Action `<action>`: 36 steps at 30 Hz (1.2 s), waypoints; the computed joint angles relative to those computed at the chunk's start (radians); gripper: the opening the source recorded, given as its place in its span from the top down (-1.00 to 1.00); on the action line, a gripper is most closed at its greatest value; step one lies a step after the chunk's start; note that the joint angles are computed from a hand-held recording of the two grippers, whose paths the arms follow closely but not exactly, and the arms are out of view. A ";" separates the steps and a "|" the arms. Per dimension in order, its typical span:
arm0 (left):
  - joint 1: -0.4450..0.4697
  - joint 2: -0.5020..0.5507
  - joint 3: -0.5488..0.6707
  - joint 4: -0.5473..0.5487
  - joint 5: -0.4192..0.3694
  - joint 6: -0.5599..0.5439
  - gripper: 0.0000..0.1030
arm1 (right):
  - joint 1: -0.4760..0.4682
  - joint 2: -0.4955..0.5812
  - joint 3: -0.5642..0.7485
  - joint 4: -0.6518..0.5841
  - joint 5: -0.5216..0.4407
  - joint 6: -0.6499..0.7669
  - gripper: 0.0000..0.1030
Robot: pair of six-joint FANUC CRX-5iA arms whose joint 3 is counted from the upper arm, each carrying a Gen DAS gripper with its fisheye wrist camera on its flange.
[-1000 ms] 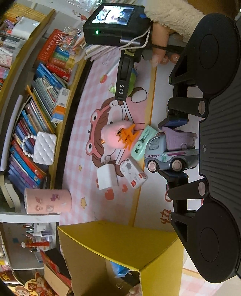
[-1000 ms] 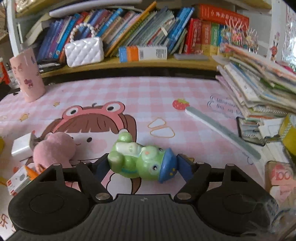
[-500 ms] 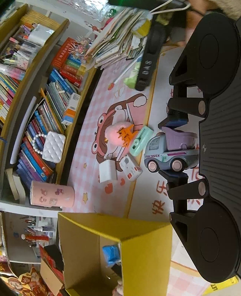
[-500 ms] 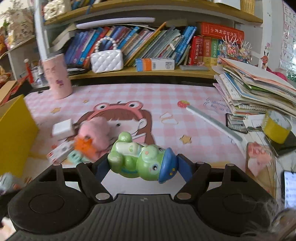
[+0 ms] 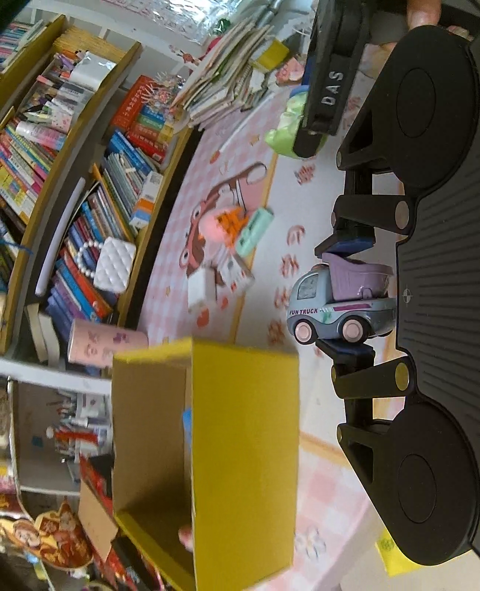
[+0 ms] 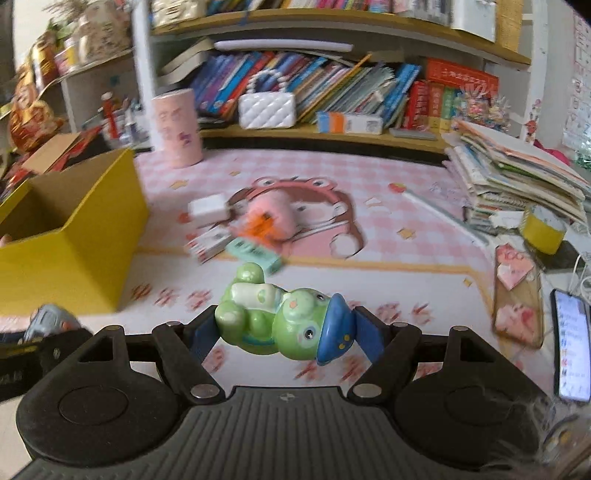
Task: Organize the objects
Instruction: 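Carry the toy car with the left gripper while the right gripper carries the frog toy over the box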
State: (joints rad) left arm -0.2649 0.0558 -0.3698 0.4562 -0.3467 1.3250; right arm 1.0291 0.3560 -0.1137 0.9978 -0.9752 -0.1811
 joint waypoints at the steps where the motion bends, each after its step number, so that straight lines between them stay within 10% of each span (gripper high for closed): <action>1: 0.012 -0.019 -0.020 0.001 -0.001 -0.004 0.17 | 0.012 0.006 0.010 -0.010 0.001 0.009 -0.44; 23: 0.293 -0.355 -0.344 0.169 0.006 -0.222 0.17 | 0.176 0.210 0.322 -0.076 0.036 0.179 -0.44; 36: 0.333 -0.374 -0.393 0.341 0.039 -0.398 0.17 | 0.185 0.292 0.459 -0.114 0.025 0.281 -0.44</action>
State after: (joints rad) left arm 0.0678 -0.3178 -0.7629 0.7975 -0.3072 0.9266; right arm 1.2141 0.6476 0.3458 0.8838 -0.9498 0.0996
